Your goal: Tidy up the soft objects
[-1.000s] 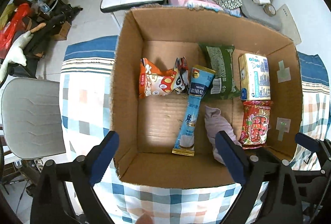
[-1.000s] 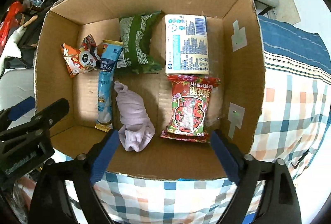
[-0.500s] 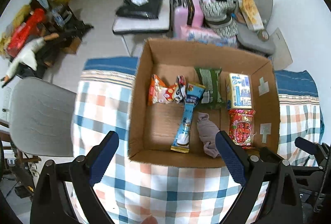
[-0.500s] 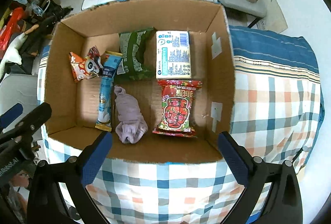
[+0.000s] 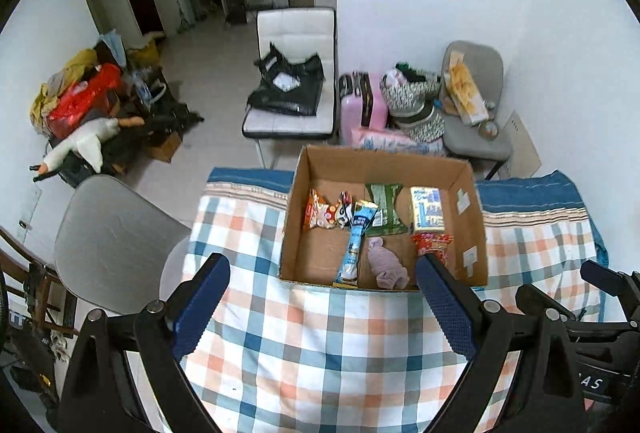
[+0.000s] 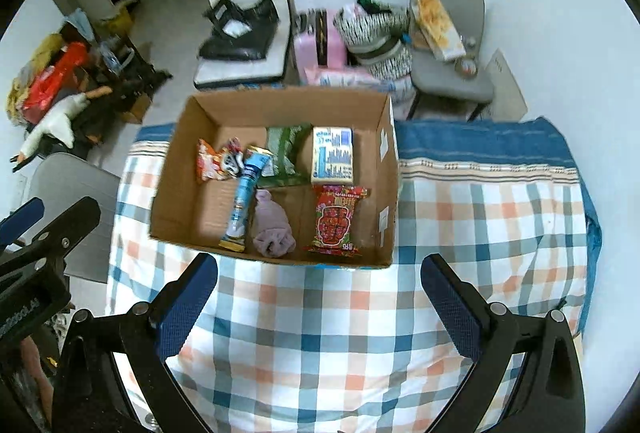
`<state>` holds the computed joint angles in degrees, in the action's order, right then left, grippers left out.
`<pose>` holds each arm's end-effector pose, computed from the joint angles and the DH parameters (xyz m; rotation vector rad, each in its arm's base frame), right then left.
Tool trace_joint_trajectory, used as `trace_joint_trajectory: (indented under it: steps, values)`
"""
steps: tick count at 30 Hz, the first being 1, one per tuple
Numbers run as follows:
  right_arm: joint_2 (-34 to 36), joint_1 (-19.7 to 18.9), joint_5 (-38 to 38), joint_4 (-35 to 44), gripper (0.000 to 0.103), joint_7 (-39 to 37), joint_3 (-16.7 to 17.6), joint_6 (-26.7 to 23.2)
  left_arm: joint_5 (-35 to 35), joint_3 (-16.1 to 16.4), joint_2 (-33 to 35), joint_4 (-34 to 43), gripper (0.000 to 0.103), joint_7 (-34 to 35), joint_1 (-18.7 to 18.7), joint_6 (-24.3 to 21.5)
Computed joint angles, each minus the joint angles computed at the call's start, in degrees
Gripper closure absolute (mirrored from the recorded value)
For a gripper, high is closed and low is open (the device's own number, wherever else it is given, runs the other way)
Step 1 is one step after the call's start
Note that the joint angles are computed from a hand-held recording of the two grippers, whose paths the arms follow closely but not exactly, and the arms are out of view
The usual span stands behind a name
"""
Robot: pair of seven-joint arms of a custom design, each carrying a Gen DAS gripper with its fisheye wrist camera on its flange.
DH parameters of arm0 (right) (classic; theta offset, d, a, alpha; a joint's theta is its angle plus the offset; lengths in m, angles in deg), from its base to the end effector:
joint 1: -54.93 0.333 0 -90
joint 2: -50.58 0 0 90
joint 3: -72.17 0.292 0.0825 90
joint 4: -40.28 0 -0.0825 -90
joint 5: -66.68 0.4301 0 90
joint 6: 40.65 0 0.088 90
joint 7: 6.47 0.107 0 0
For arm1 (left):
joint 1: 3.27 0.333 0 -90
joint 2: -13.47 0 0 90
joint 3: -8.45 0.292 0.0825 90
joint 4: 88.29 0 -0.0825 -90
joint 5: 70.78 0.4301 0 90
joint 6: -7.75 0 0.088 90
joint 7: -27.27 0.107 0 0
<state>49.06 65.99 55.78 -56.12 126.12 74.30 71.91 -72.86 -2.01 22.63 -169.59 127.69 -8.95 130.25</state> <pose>0.6129 0.1313 0.5986 -1.5081 2.4498 -0.3908 0.6646 -0.1829 0.6449 -1.4649 2.3146 -0.6454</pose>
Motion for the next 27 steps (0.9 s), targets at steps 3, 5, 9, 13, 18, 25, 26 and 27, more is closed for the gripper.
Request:
trace_joint_trajectory:
  steps: [3, 5, 9, 13, 18, 25, 26, 27]
  values:
    - [-4.4, 0.5, -1.7, -2.6, 0.0, 1.5, 1.0, 0.5, -2.0, 0.2, -4.9, -4.4, 0.007, 1.9, 0.6, 2.2]
    - [-7.1, 0.6, -2.7, -3.8, 0.0, 2.3, 1.9, 0.4, -3.6, 0.5, -7.2, -5.9, 0.007, 3.4, 0.8, 2.0]
    - [-11.2, 0.5, -5.0, -5.0, 0.0, 4.1, 4.0, -0.8, -6.8, 1.5, -11.2, -8.7, 0.007, 5.3, 0.7, 2.6]
    - [-14.7, 0.4, -5.9, -5.7, 0.0, 5.2, 5.8, -2.4, -8.3, 2.5, -14.6, -10.9, 0.007, 5.8, 0.3, 3.3]
    - [-17.3, -0.2, -7.3, -5.7, 0.0, 6.4, 7.4, -4.1, -8.9, 3.5, -17.7, -13.0, 0.007, 6.3, -0.1, 4.1]
    - [-19.5, -0.9, -9.5, -5.0, 0.0, 7.3, 9.1, -4.9, -8.7, 4.4, -19.3, -14.1, 0.007, 6.3, -0.6, 4.4]
    - [-19.6, -0.9, -9.5, -4.9, 0.0, 7.4, 9.3, -4.9, -8.6, 4.4, -19.4, -14.2, 0.007, 6.3, -0.5, 4.3]
    - [-19.6, -0.9, -9.7, -4.6, 0.0, 7.3, 9.4, -5.2, -8.6, 4.5, -19.5, -14.3, 0.007, 6.2, -0.6, 4.2]
